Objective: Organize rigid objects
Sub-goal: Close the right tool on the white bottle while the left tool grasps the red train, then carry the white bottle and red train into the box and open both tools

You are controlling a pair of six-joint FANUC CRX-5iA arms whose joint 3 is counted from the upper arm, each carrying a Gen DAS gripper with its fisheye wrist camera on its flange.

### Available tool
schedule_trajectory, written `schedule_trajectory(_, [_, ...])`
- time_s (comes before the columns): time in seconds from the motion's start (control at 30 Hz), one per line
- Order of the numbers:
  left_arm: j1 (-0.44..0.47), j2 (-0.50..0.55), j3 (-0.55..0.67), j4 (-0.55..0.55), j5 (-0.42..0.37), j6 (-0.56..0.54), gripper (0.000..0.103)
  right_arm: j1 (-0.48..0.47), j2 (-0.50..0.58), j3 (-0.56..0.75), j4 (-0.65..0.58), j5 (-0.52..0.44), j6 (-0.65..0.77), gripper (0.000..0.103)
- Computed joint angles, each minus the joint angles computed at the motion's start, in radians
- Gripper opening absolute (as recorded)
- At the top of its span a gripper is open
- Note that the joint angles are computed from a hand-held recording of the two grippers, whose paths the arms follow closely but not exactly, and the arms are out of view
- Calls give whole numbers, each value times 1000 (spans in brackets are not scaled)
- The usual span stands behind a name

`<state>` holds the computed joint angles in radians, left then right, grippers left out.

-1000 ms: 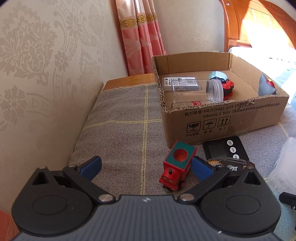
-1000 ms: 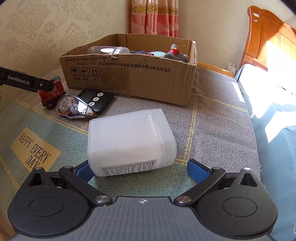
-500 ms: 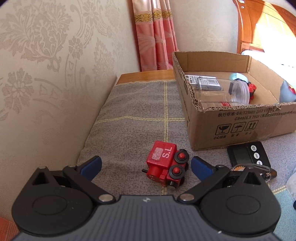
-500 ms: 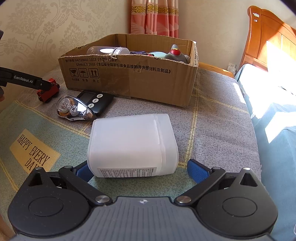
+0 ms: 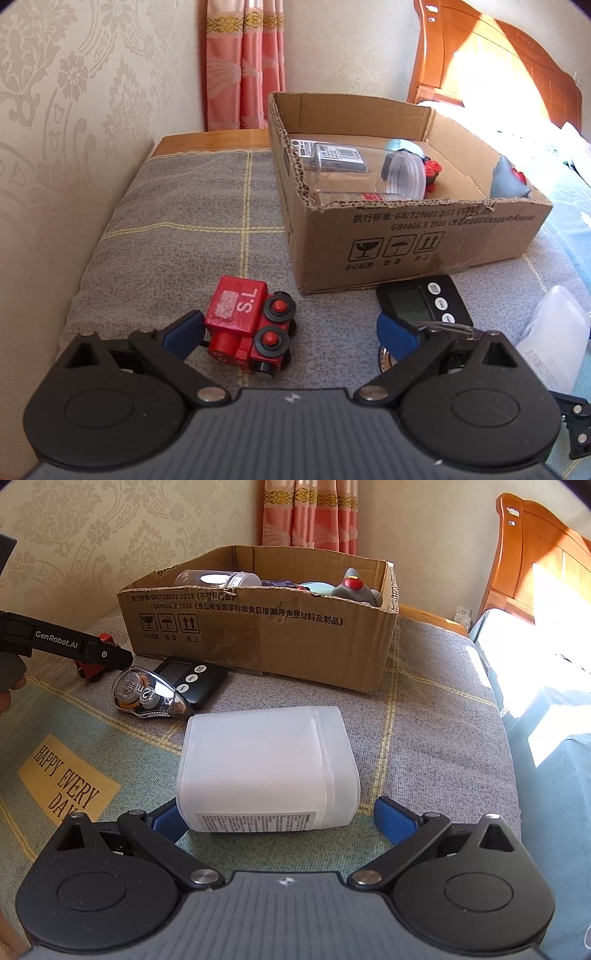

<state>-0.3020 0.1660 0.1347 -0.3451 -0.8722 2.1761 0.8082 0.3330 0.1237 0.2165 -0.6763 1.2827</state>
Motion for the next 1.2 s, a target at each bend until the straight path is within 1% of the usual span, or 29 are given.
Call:
schedule_trajectory(0.1, [2, -14, -25, 50, 21, -53, 95, -1, -1, -2, -1, 3, 2, 103])
schedule_trajectory(0.17, [-14, -9, -13, 15, 1, -31, 93, -1, -2, -4, -1, 6, 2, 103])
schedule_trajectory(0.2, [-27, -2, 2, -21, -21, -3, 88, -1, -3, -6, 0, 7, 2, 103])
schedule_trajectory(0.23, [-37, 7, 17, -53, -46, 25, 80, -1, -4, -7, 0, 8, 2, 103])
schedule_trajectory(0.27, [-45, 15, 29, -77, -67, 49, 76, -1, -4, -7, -1, 9, 3, 103])
schedule_trajectory(0.3, [-49, 22, 37, -92, -83, 68, 68, -1, -5, -8, -1, 10, 4, 103])
schedule_trajectory(0.33, [-48, 25, 39, -96, -91, 79, 66, -1, -5, -9, -1, 12, 4, 103])
schedule_trajectory(0.5, [-63, 26, 41, -160, -92, 133, 67, -3, -13, -19, -13, 29, 28, 103])
schedule_trajectory(0.73, [-76, 36, 53, -193, -97, 170, 66, 4, 2, -4, -2, 56, 77, 103])
schedule_trajectory(0.8, [-84, 41, 60, -210, -106, 166, 67, 2, 17, 29, -31, 42, 106, 103])
schedule_trajectory(0.97, [-86, 47, 71, -216, -118, 172, 66, 5, 47, 76, -31, 12, 108, 100])
schedule_trajectory(1.03, [-88, 48, 73, -217, -119, 170, 58, 8, 53, 82, -21, 3, 100, 96])
schedule_trajectory(1.1, [-90, 50, 79, -213, -126, 155, 56, 14, 57, 81, 12, -5, 72, 89])
schedule_trajectory(1.13, [-93, 53, 85, -217, -133, 149, 55, 16, 57, 77, 30, -7, 57, 89])
schedule_trajectory(1.17, [-96, 55, 90, -220, -139, 145, 54, 15, 58, 83, 23, -13, 60, 87])
schedule_trajectory(1.2, [-96, 56, 91, -217, -140, 142, 51, 14, 57, 85, 16, -15, 63, 87])
